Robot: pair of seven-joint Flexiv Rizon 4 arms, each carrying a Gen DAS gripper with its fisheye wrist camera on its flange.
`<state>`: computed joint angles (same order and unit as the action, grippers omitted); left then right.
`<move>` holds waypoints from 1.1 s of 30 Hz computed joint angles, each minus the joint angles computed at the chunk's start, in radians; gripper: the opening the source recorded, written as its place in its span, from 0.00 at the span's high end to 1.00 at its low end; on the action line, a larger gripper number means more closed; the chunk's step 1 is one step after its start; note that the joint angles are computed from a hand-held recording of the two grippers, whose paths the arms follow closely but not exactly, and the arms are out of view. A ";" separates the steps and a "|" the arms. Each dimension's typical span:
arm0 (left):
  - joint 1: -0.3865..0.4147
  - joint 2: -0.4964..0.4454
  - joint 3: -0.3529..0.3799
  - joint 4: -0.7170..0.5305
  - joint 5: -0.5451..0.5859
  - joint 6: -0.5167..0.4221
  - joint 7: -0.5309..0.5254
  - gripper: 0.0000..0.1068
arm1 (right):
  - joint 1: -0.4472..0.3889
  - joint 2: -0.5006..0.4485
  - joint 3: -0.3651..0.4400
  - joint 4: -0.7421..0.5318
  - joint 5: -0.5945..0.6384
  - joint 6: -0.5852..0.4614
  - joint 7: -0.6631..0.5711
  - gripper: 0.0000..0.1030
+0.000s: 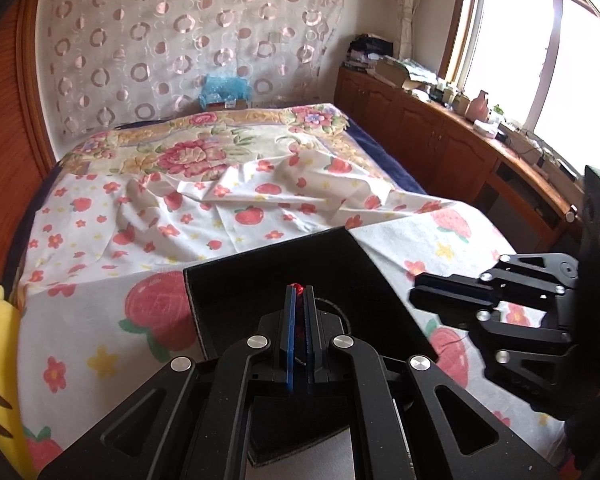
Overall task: Organize jewelry
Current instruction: 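Carry the bangle into the black box with the right tool while the left tool drops the red bracelet in, then move both open tools back over the jewelry pile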
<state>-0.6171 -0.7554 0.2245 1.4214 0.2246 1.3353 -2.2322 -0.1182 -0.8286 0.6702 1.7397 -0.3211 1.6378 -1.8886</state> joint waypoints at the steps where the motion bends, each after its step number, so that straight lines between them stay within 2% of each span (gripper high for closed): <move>1: -0.004 -0.002 0.007 0.000 0.002 -0.008 -0.005 0.95 | -0.002 0.002 -0.001 0.004 0.001 0.002 0.000 0.92; 3: -0.003 0.002 0.006 0.007 0.003 -0.014 -0.010 0.88 | -0.004 0.007 -0.002 0.009 0.003 0.003 0.001 0.92; 5: -0.008 0.011 0.014 0.023 0.011 -0.006 -0.025 0.76 | -0.007 0.014 -0.006 0.020 0.005 0.012 0.002 0.92; 18: -0.137 0.113 0.113 0.136 0.152 0.013 -0.204 0.74 | -0.062 0.107 -0.017 0.195 -0.061 0.132 0.100 0.92; 23: -0.179 0.158 0.127 0.193 0.228 0.021 -0.303 0.73 | -0.038 0.154 -0.084 0.285 -0.083 0.200 0.155 0.92; 27: -0.218 0.183 0.136 0.221 0.306 -0.002 -0.391 0.69 | 0.030 0.191 -0.184 0.347 -0.080 0.247 0.192 0.92; 29: -0.224 0.191 0.126 0.226 0.339 -0.018 -0.427 0.69 | 0.045 0.198 -0.216 0.368 -0.093 0.255 0.210 0.86; 30: -0.225 0.194 0.119 0.228 0.354 -0.026 -0.442 0.69 | 0.044 0.197 -0.222 0.373 -0.104 0.256 0.223 0.79; 33: -0.223 0.203 0.094 0.237 0.398 -0.045 -0.491 0.69 | -0.013 0.180 -0.196 0.382 -0.162 0.240 0.275 0.76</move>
